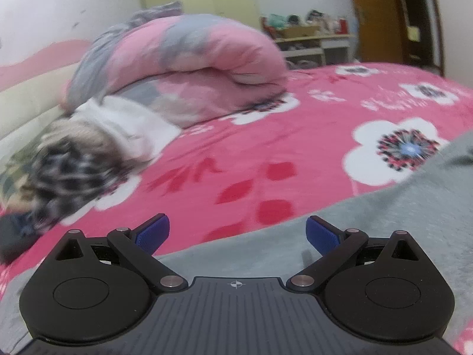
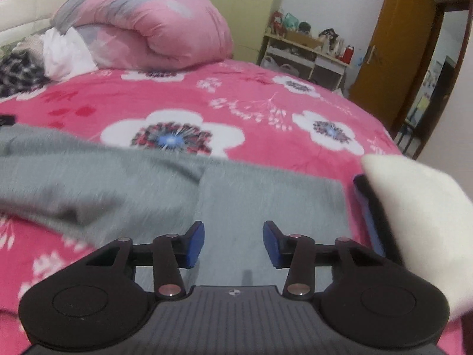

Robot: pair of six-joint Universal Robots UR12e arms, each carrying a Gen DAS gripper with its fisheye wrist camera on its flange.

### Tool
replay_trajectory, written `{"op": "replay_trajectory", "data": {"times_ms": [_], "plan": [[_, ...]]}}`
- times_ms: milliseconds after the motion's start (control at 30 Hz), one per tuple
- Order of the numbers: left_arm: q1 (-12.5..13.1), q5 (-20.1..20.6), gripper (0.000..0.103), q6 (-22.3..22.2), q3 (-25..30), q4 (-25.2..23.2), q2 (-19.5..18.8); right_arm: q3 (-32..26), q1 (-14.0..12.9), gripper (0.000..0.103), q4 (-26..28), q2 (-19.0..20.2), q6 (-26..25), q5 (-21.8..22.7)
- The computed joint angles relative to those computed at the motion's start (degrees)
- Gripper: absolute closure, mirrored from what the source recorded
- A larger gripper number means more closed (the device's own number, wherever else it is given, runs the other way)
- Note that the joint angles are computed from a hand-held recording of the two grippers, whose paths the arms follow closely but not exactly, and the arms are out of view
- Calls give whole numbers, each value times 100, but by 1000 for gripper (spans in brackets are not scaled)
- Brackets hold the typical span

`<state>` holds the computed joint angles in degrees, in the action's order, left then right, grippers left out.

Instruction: Fold clothes

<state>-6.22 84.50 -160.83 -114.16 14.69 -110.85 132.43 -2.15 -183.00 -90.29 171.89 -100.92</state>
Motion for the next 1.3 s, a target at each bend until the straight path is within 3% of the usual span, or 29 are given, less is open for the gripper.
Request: {"op": "replay_trajectory", "data": {"times_ms": [100,233,267,333,467,667,833,1067,1300], "plan": [[-146,171,3,184,91,-120,-130,199,204,59,-288,-33,-320,-87],[-290,615,3,330,225,-301,-319,283,520,63,-403,122,-924,-569],[-300,659,3,334,239,-330,-349,266,552,66,-311,182,-1034,-676],[-315,722,3,338,229,-322,-367,238,589,82,-141,302,-1242,-876],[-327,758,3,352,177,-218,-349,292,527,98,-332,310,-1281,-854],[-303,692,2,296,176,-187,-365,107,489,99,-1040,432,-1601,-1673],[-312,734,2,265,164,-79,-388,-371,314,99,-1954,1029,-2828,-2422],[-296,754,0,142,174,-17,-426,-1074,69,100,-1997,1833,-3763,-2734],[-337,987,1,223,190,240,-444,-1442,10,100,-1981,2197,-3972,-2820]]}}
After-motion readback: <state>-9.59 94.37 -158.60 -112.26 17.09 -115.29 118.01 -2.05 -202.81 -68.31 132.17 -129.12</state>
